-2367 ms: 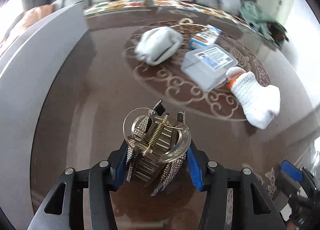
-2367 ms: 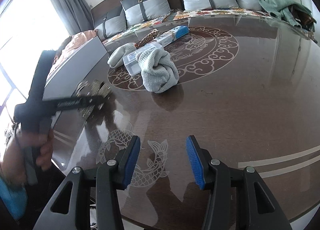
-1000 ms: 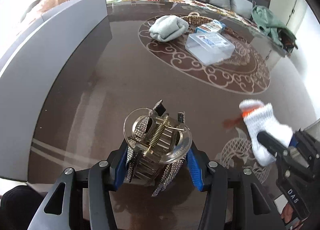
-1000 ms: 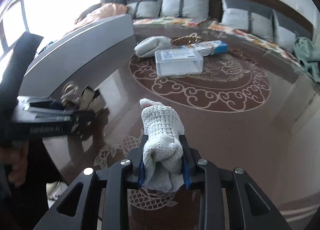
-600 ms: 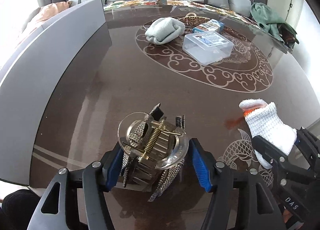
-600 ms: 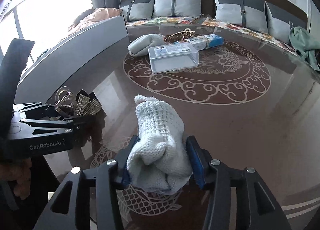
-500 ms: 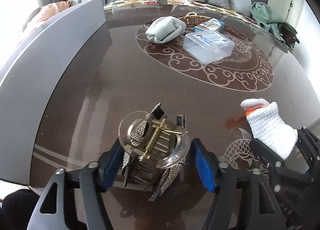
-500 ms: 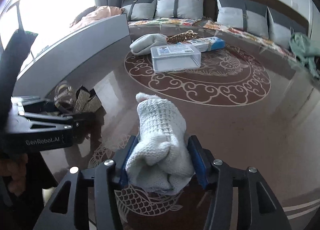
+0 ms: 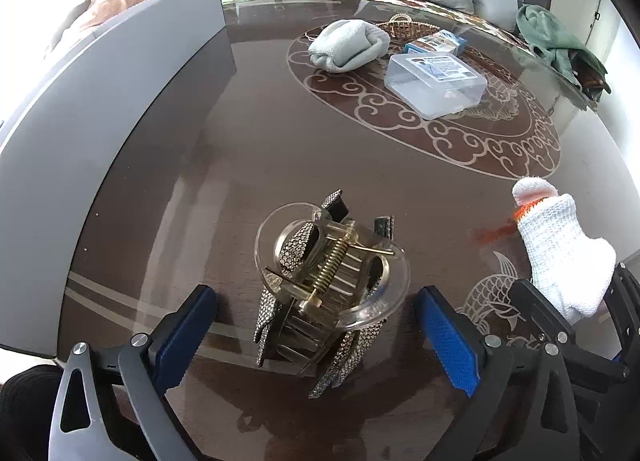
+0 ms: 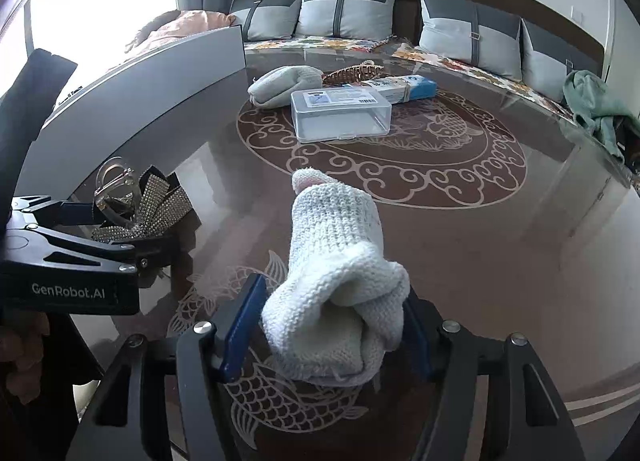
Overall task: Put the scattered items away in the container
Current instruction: 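Lift the gold clip with the left tool while the right lifts the white glove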
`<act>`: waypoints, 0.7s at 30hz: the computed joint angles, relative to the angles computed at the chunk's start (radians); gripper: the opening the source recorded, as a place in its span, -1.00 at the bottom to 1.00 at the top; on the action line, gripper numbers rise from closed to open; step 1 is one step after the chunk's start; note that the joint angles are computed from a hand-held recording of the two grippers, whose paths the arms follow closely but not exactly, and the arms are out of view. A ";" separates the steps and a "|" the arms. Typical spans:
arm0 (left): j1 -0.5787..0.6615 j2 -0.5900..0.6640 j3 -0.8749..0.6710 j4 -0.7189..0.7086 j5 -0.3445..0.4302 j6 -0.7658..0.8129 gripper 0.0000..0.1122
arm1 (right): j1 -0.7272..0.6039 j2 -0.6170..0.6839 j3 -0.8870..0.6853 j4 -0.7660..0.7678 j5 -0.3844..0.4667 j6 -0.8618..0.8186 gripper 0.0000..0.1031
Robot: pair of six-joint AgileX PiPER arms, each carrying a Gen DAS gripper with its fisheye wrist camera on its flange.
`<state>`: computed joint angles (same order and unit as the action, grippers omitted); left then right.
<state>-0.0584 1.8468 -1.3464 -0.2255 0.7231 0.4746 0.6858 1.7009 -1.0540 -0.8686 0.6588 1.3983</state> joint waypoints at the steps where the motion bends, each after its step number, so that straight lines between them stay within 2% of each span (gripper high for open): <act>1: 0.000 -0.001 0.002 0.000 -0.001 0.000 0.82 | 0.000 -0.001 0.000 0.002 0.000 -0.002 0.24; 10: -0.004 -0.001 0.003 0.022 0.007 -0.039 0.84 | 0.000 -0.002 -0.003 0.011 0.006 -0.014 0.25; 16: -0.022 0.025 -0.058 0.089 0.085 -0.146 0.84 | -0.002 -0.005 -0.005 0.019 0.006 -0.024 0.25; 21: -0.005 -0.026 0.053 0.018 -0.037 -0.063 0.84 | -0.005 -0.009 -0.005 0.017 0.006 -0.028 0.25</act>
